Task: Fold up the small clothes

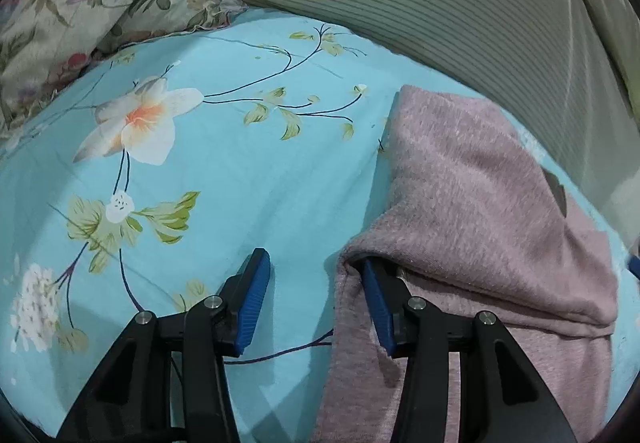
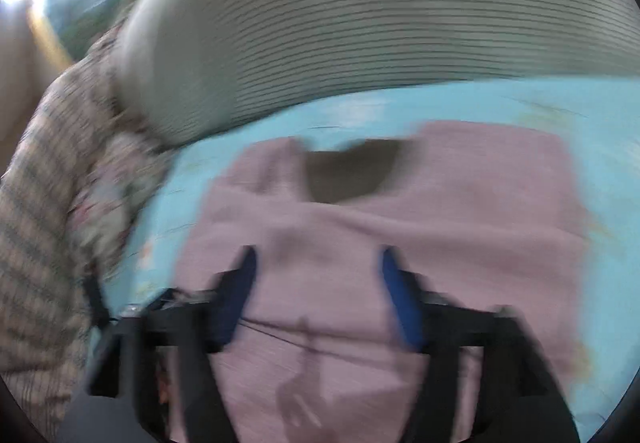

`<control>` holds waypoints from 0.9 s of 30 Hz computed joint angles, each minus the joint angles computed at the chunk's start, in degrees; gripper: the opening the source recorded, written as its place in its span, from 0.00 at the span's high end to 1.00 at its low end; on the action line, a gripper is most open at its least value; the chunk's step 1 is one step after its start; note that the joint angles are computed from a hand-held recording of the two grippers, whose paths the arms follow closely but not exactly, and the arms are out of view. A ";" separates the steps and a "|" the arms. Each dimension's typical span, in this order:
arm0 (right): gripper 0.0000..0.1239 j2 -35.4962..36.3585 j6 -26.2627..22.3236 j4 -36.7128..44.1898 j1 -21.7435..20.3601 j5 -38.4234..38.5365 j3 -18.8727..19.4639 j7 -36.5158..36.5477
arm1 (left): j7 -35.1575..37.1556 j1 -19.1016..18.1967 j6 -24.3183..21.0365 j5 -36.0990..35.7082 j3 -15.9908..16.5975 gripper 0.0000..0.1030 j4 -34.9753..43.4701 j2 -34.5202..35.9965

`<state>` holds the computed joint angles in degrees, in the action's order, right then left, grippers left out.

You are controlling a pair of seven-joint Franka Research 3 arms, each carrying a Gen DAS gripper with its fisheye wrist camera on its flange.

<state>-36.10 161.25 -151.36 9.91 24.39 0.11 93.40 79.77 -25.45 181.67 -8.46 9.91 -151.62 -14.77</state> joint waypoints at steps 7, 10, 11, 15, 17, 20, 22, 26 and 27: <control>0.44 30.45 -6.01 29.95 10.48 6.29 -3.85 -16.99 | 2.31 -8.01 3.05 -1.33 7.76 0.51 -0.91 -0.28; 0.44 41.62 -15.02 42.97 7.99 1.42 -2.17 -15.43 | 2.37 -15.12 4.97 -0.52 15.20 0.51 -1.40 -0.74; 0.44 44.80 -19.87 47.17 7.39 0.11 -1.92 -14.47 | 2.16 -17.27 5.34 -0.03 17.54 0.51 -1.48 -0.97; 0.43 52.78 -31.82 56.34 3.54 2.96 1.64 -18.96 | 1.34 -27.83 7.53 2.63 29.15 0.50 -2.04 -2.73; 0.52 53.27 -31.39 55.94 -1.50 17.95 5.91 -26.72 | 0.26 -30.75 8.54 4.06 32.46 0.50 -2.11 -3.11; 0.58 53.29 -26.33 53.49 -3.83 34.36 7.82 -31.99 | -1.52 -32.77 9.27 6.21 35.03 0.50 -2.04 -3.37; 0.58 52.15 -20.48 51.01 -2.74 36.69 7.36 -31.38 | -2.48 -35.96 9.87 8.01 39.02 0.50 -2.30 -4.75; 0.58 44.00 -7.43 41.41 0.28 37.15 5.19 -28.41 | -5.04 -35.55 12.51 10.62 40.96 0.50 -4.45 -8.49; 0.58 39.50 -5.93 37.05 -0.74 39.46 5.62 -31.60 | -5.54 -35.54 12.98 11.52 41.71 0.50 -5.07 -9.97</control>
<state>3.39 155.32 -114.31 9.17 63.84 5.73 61.80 74.23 -60.99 194.65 3.06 51.63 -156.69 -24.74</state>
